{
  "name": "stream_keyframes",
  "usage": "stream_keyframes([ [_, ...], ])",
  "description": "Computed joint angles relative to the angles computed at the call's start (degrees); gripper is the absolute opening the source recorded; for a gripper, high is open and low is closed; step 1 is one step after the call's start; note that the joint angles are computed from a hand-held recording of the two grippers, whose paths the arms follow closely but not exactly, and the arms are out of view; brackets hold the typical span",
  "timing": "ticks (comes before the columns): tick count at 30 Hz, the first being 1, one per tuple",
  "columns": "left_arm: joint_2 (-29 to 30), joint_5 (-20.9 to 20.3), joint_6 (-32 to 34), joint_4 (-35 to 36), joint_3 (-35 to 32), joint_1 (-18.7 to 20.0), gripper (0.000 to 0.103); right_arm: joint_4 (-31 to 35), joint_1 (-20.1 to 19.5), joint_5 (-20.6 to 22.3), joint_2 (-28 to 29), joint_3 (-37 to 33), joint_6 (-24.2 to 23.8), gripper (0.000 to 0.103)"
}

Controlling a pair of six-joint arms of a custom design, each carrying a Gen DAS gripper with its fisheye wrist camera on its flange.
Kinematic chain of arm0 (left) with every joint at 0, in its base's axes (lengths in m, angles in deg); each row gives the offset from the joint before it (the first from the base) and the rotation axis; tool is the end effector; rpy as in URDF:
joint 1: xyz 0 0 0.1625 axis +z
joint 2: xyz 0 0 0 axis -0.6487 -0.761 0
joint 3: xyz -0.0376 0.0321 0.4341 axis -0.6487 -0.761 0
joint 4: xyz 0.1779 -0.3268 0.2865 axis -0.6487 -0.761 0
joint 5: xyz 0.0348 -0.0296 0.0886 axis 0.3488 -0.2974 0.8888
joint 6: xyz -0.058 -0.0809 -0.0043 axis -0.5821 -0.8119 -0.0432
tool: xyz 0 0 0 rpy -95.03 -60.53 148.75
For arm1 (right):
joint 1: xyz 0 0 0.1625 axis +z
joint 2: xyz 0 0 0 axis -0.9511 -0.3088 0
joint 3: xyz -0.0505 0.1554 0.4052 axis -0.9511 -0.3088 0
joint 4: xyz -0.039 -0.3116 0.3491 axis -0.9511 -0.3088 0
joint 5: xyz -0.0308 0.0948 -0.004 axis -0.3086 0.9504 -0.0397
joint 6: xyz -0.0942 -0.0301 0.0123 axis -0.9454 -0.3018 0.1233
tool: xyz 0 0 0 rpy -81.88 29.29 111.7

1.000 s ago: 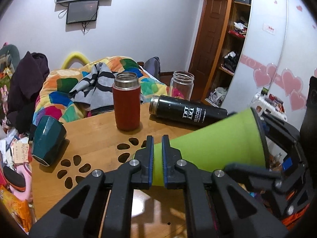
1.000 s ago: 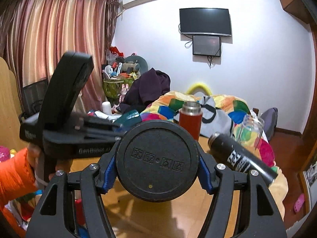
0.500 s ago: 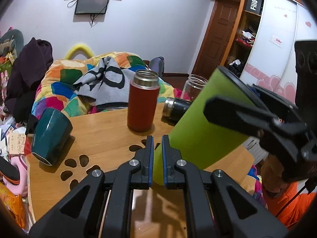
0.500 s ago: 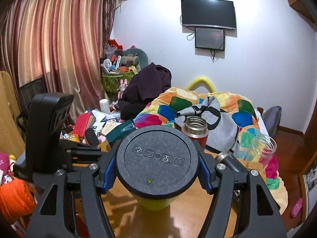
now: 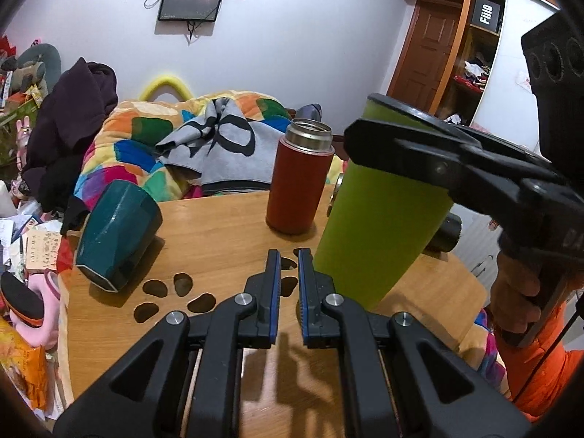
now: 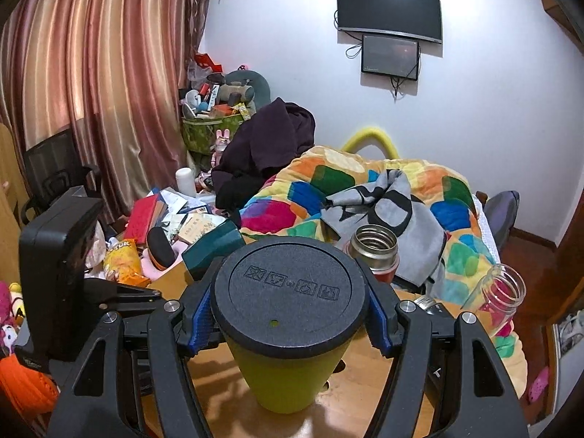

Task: Flip cup upside down
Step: 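Lower the inverted cup onto the table and open the left tool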

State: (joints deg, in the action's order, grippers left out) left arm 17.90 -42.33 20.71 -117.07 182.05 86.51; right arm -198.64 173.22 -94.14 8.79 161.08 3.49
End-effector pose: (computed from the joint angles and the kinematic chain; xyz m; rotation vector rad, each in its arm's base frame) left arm -0.2112 -0.5260 0.1795 0.2792 2.3378 -1.1857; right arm 0.2716 -0.6581 0.1997 1.7032 -2.3805 0.6599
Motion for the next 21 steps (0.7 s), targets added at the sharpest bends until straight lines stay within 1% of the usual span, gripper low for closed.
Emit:
stream_keyframes([
  [3, -0.23, 1.45, -0.11, -0.29, 0.45, -0.60, 0.008, -1.20, -0.07, 0.17, 0.27, 0.08, 0.12, 0.064],
  [6, -0.40, 2.91, -0.37, -0.43, 0.73, -1.39, 0.014, -1.90, -0.33, 0.70, -0.17, 0.79, 0.07, 0.064],
  [8, -0.38, 4.50, -0.15, -0.97, 0.99, -2.30, 0.018, -1.54, -0.63, 1.44, -0.72, 1.19, -0.81, 0.064],
  [10, -0.23, 6.26, 0.19, -1.65, 1.13, -3.21, 0.025, -2.05, -0.90, 1.88, -1.56, 2.13, -1.26, 0.070],
  [11, -0.07, 7.33, 0.70, -2.76, 1.35, -3.93, 0.028, -1.42, -1.26, 2.75, -2.08, 2.34, -1.46, 0.072],
  [13, 0.48, 9.32, 1.77, -4.94, 1.54, -5.14, 0.037, -0.58, -1.85, 4.12, -3.59, 3.38, -1.38, 0.075],
  [15, 1.23, 11.85, 3.10, -7.20, 1.68, -6.54, 0.042, -0.95, -2.55, 5.65, -5.15, 4.59, -1.49, 0.081],
  [17, 2.29, 14.67, 5.26, -10.46, 1.88, -8.44, 0.045, -2.46, -3.10, 6.48, -6.57, 6.07, -1.84, 0.083],
  [18, 2.70, 15.70, 6.09, -11.86, 1.98, -9.19, 0.049, -3.14, -3.43, 6.92, -7.31, 6.76, -1.95, 0.083],
  [19, 3.20, 16.69, 7.00, -13.39, 1.95, -9.86, 0.054, -3.70, -3.85, 7.40, -8.26, 7.52, -1.82, 0.083],
  [20, 4.07, 18.22, 8.50, -15.96, 1.87, -10.84, 0.057, -4.25, -4.25, 7.79, -9.12, 8.23, -1.62, 0.084],
  [21, 4.56, 19.03, 9.53, -17.54, 1.77, -11.31, 0.063, -4.99, -4.65, 8.05, -9.87, 8.94, -1.46, 0.085],
])
